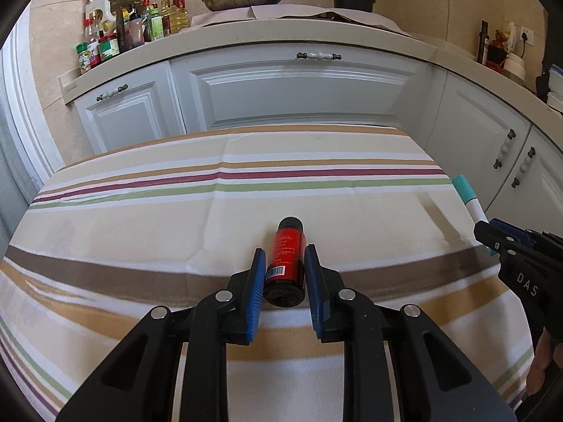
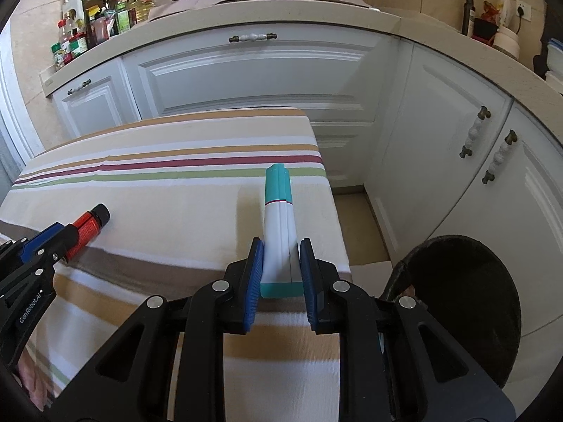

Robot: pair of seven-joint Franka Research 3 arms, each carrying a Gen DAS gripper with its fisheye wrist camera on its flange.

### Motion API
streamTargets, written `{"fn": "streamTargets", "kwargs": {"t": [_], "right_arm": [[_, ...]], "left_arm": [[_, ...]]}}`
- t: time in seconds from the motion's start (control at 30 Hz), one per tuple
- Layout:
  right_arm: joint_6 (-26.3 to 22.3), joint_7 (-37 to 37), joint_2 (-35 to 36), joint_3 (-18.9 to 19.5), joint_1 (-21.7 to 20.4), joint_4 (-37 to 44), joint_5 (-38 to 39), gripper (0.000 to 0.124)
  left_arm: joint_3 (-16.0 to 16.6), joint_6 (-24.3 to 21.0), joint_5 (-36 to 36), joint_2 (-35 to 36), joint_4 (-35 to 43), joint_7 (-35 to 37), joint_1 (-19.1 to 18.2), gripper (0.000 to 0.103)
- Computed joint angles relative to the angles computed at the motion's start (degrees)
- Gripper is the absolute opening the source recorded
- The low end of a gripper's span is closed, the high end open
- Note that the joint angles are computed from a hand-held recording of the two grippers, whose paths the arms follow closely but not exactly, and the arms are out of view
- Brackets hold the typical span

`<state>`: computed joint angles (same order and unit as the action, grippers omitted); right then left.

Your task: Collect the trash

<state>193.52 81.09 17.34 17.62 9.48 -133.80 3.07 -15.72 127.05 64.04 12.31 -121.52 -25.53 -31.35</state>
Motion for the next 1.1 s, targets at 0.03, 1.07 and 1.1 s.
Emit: {"fn": "streamTargets", "kwargs": {"t": [0.03,1.07,1.1], "right_arm": [[0.4,0.2,-0.5,0.5,-0.5,-0.7,-0.3,0.021],[13.4,24.8,-18.4,-11.5,-2.2,-21.3,-28.6,0.021],[13.6,25.0,-18.6,-12.5,-1.8,-21.6,-28.8,0.021]], "left_arm": [[-0.2,-0.4,0.0,-0.2,-0.1,-0.2,-0.3,0.023],[-4.4,-11.5,3.2,-0.2,5.4,-0.8,-8.5,0.0],[-4.3,-11.2,3.3,0.0,5.6,-0.8,-8.6,0.0]]}}
